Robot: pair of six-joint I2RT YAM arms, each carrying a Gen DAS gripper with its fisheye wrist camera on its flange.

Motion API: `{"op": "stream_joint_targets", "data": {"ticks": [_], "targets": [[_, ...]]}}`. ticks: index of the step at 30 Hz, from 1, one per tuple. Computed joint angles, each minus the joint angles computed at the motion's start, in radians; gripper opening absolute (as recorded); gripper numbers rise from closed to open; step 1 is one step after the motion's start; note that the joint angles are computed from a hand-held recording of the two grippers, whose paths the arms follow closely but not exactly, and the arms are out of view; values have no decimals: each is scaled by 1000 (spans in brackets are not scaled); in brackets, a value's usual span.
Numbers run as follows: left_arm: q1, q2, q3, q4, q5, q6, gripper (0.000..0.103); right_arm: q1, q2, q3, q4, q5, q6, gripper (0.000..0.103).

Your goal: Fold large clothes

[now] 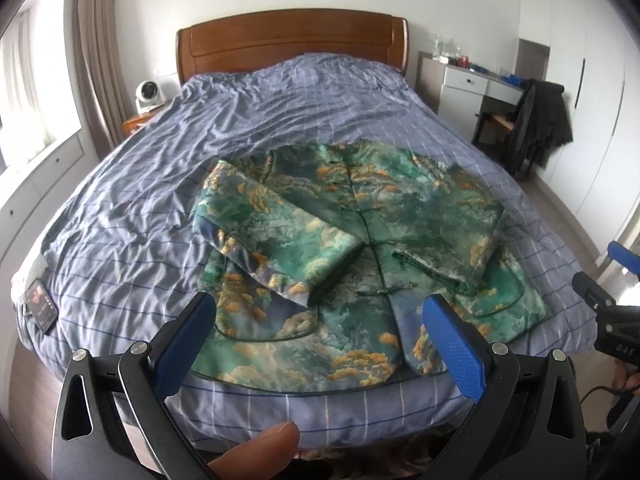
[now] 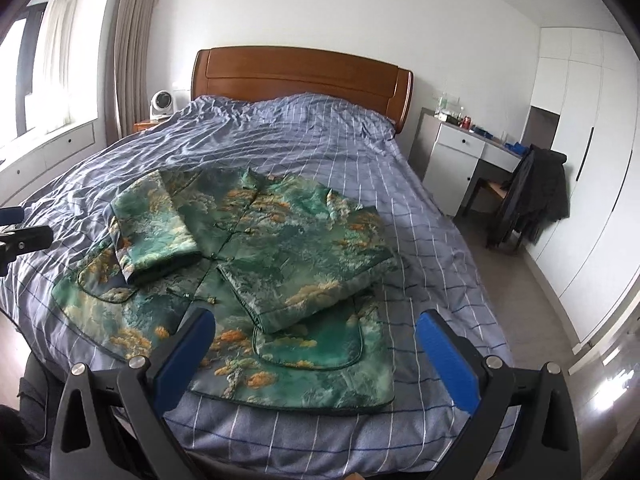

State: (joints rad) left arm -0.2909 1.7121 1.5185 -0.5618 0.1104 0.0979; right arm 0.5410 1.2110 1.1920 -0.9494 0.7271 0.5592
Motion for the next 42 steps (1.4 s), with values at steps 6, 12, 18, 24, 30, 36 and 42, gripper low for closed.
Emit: {"op": "stream_joint_targets", "data": {"ticks": [6,12,18,24,30,36,42], "targets": [[-10,-13,-16,-21,-15,28,103,-1,13,13,10,-13,-16,103],[-6,-19,-13,-29,-9,21,103,7,3,10,-12,-7,11,103],[10,-6,2,-41,-5,7,103,12,3,8,-16,-3,18,103],[4,0,2,-45,9,27,103,1,5,8,-14,-16,21,103],[-18,25,50,-72,27,23,103,-30,2,33,-1,-14,-1,103],[-40,39,79,-72,30,23,103,-48,0,48,2,-24,-8,103],[-56,22,44,-48,13,40,103,-20,-8,39,-19,-4,14,103]]}}
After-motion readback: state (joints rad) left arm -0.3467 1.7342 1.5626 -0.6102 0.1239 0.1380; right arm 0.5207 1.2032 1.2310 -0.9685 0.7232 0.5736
